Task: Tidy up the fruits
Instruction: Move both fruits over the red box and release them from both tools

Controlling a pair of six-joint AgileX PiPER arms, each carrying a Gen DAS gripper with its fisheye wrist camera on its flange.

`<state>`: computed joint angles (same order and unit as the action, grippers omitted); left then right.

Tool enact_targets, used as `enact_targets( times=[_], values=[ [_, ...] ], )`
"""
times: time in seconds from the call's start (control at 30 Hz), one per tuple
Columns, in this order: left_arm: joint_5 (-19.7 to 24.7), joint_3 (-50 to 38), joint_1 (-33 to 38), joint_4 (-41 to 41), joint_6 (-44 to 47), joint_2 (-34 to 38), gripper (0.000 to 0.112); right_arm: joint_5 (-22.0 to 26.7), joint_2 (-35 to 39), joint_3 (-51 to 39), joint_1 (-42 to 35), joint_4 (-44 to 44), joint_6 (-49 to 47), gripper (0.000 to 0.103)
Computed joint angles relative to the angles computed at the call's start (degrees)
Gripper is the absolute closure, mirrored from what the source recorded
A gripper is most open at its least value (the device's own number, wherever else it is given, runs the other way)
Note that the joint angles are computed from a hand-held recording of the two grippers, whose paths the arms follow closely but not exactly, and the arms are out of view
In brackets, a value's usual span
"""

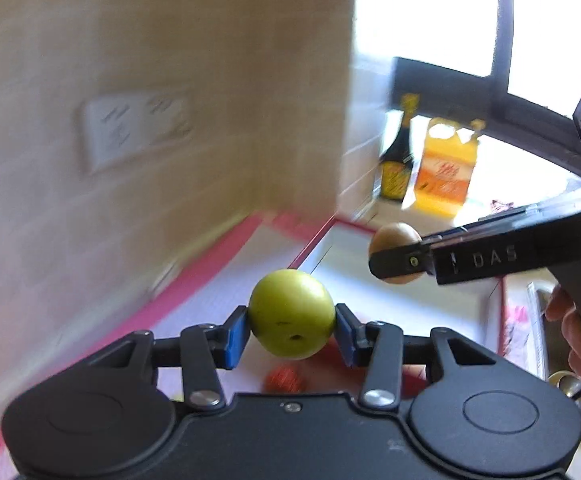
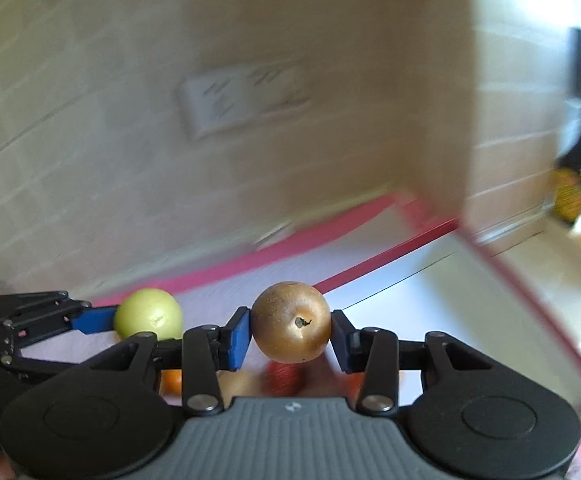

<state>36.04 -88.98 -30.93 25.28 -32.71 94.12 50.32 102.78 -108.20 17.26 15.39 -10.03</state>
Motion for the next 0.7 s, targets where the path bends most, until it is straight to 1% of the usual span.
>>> enact_targets(
  times=[0.03,0.07,0.1,0.17,0.2,0.23,0.27,0.3,0.37,0.47,0.57,0.67,0.7],
  values=[
    [-0.58,-3.58,0.49,-2.58,3.75,2.37,0.058,-0.55,-0.40,-0.08,-0.88,-1.12,0.95,0.059],
    [-3.45,-5.18,0.91,-4.39,5.68,3.79,0.058,-1.21,-0.80,0.20,-1.91,-2.12,1.77,0.059],
    [-4.03,-7.68,1.14,-6.34,8.19,5.69,0.058,-1.71,-1.10,0.58,-2.86,-2.88,2.41,0.059],
    [-3.16,-14.25,1.32,-11.49,13.60,10.29,0.058,-2.00,-1.04,0.81,-4.72,-4.77,4.50,0.059],
    [-2.42,-17.05,1.30,-13.75,15.59,12.27,0.058,-1.36,-0.67,0.46,-6.09,-5.03,4.67,0.059],
    [-0.87,-21.10,1.36,-16.69,18.15,15.02,0.058,-1.02,0.01,0.46,-6.76,-6.46,6.28,0.059],
    [-0.07,-23.19,1.28,-18.35,19.57,16.69,0.058,-0.99,0.24,1.46,-7.02,-7.99,7.93,0.059],
    [0.67,-24.89,1.05,-19.22,20.22,18.17,0.058,0.22,0.93,0.83,-7.14,-9.34,9.39,0.059],
    [3.92,-30.68,1.04,-21.93,21.99,22.61,0.058,2.30,2.98,0.16,-7.80,-11.85,11.88,0.059],
    [9.15,-38.78,1.12,-25.17,23.14,28.99,0.058,3.96,5.19,0.69,-8.39,-13.68,13.94,0.059],
    [12.52,-44.51,1.22,-27.41,23.93,33.79,0.058,4.01,5.74,2.67,-8.68,-14.20,14.87,0.059],
    [16.16,-50.24,0.95,-28.04,23.95,37.55,0.058,2.58,4.11,6.43,-8.87,-15.04,14.87,0.058],
    [16.68,-51.06,0.91,-28.45,24.17,38.11,0.058,2.32,3.93,7.01,-8.91,-15.33,14.83,0.058]
  ],
)
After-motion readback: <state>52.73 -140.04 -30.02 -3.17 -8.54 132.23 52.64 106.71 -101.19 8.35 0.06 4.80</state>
